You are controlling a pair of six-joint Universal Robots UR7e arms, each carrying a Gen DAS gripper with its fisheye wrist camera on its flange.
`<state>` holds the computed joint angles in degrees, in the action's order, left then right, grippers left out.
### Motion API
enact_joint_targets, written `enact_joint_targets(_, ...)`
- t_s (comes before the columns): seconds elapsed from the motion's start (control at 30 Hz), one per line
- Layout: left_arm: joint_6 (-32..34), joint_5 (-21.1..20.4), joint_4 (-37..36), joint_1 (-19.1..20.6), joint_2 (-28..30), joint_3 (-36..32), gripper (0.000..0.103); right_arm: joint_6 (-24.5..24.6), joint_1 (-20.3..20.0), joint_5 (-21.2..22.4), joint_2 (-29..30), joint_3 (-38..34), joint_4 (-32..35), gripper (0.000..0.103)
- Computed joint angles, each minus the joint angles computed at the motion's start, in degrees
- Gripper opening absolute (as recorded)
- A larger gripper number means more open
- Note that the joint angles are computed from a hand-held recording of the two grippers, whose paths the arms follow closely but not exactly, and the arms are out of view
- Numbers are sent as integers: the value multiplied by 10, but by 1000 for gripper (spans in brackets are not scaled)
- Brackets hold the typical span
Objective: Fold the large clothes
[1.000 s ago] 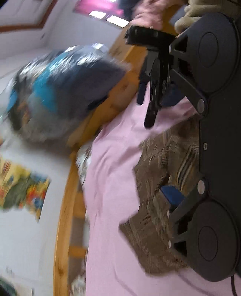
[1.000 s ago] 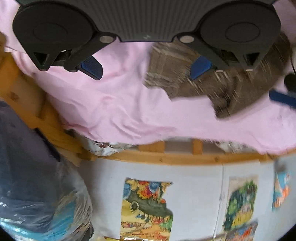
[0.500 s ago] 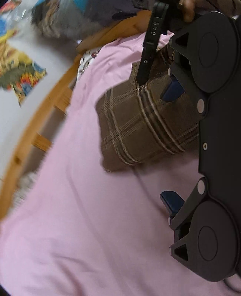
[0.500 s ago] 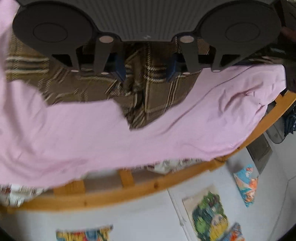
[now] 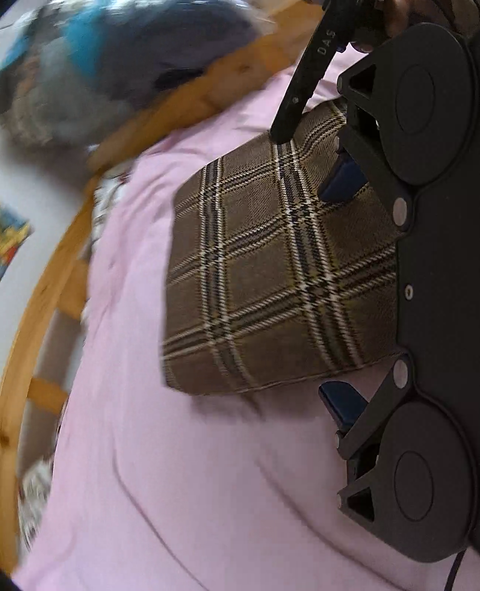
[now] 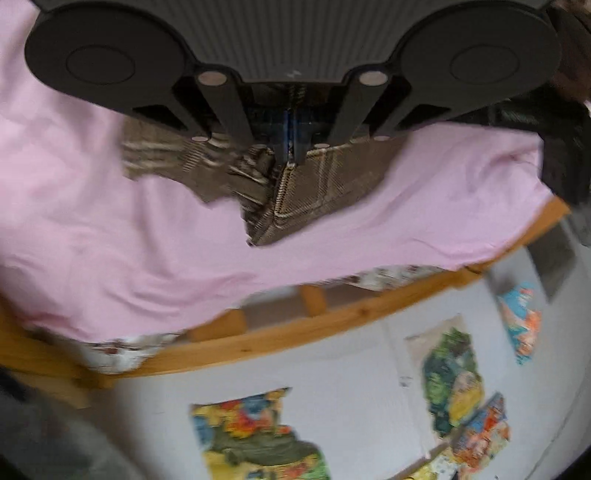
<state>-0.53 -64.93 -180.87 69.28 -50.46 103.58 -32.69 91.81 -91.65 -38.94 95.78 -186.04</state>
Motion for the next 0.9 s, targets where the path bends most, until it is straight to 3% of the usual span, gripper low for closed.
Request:
enact_joint_targets(0.17,5,37,-21,-7,18,8,102,30,-28,-59,0,46,-99,0)
enact_joint_targets(0.23,0,24,-26,1,17,11,102,89,-47,-42,-17,65,-99,0)
enact_joint_targets(0.33,2,22,-29,2,17,14,102,99,-60,-15,-39,77,-81,0)
enact_joint_targets(0.37,3,26,-30,0,16,15,102,100,-59,-4,-43,74,-70,6)
enact_joint_targets(0.43,6,33,-30,-3,21,11,102,119,-61,23,-48,62,-38,39)
enact_joint_targets(0.47,7,36,-31,-4,22,12,102,135,-63,39,-46,51,-17,64)
enact_joint_targets(0.5,7,36,-31,-4,23,9,102,152,-65,56,-42,40,1,65)
enact_joint_targets(0.6,6,32,-32,-2,24,9,102,168,-57,77,-24,8,39,65)
enact_joint_targets(0.73,7,32,-39,-2,29,6,102,122,-32,63,-2,-28,79,62)
enact_joint_targets(0.77,6,32,-41,-2,29,6,102,116,-26,50,5,-38,88,55)
enact_joint_targets(0.8,6,31,-42,-1,29,6,102,111,-19,34,13,-49,95,32)
enact_joint_targets(0.83,6,30,-41,-1,28,7,102,107,-16,23,15,-53,102,19)
enact_joint_targets(0.9,4,29,-37,-2,27,6,102,100,-13,12,23,-55,90,7)
